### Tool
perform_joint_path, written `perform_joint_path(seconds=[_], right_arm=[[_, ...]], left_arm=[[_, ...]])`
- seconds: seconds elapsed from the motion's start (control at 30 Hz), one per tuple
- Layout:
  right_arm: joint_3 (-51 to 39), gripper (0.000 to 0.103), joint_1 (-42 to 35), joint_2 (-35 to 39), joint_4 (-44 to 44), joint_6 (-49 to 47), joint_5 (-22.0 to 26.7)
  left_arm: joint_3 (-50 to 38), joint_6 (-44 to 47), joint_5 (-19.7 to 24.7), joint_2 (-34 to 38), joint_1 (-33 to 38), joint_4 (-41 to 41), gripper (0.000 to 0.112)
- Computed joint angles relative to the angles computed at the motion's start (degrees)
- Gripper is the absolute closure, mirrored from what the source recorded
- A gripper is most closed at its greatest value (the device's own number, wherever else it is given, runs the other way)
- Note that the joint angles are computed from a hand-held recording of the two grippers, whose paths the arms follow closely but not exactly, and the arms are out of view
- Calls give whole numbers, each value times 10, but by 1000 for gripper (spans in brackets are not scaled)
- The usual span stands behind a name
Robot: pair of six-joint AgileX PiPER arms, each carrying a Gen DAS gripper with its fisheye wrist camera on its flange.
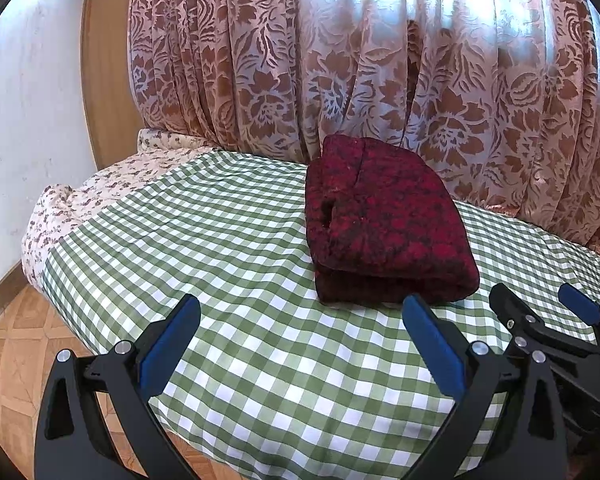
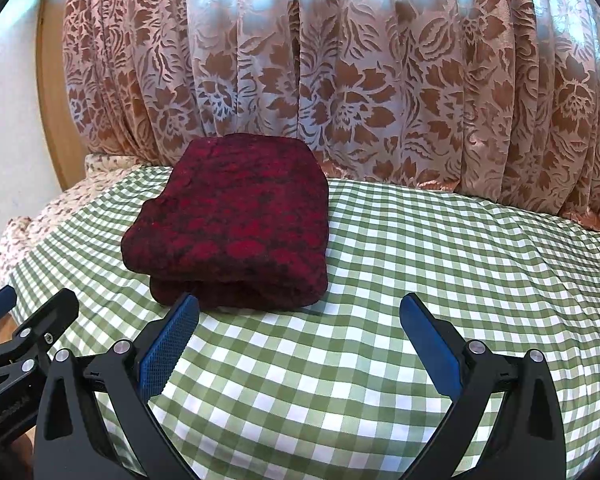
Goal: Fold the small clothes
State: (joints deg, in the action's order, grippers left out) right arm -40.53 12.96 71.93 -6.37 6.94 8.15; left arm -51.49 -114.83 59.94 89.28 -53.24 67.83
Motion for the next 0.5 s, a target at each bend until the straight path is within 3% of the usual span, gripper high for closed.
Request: perform_joint_path(seconds=[0.27,0.5], right_arm=[[-1,4,-3,9,15,-16,-4],[3,4,7,13,-52,54,-6]], left_arm=[[4,-9,0,4,-4,0,12],[11,-21,7,0,-3,2,12]])
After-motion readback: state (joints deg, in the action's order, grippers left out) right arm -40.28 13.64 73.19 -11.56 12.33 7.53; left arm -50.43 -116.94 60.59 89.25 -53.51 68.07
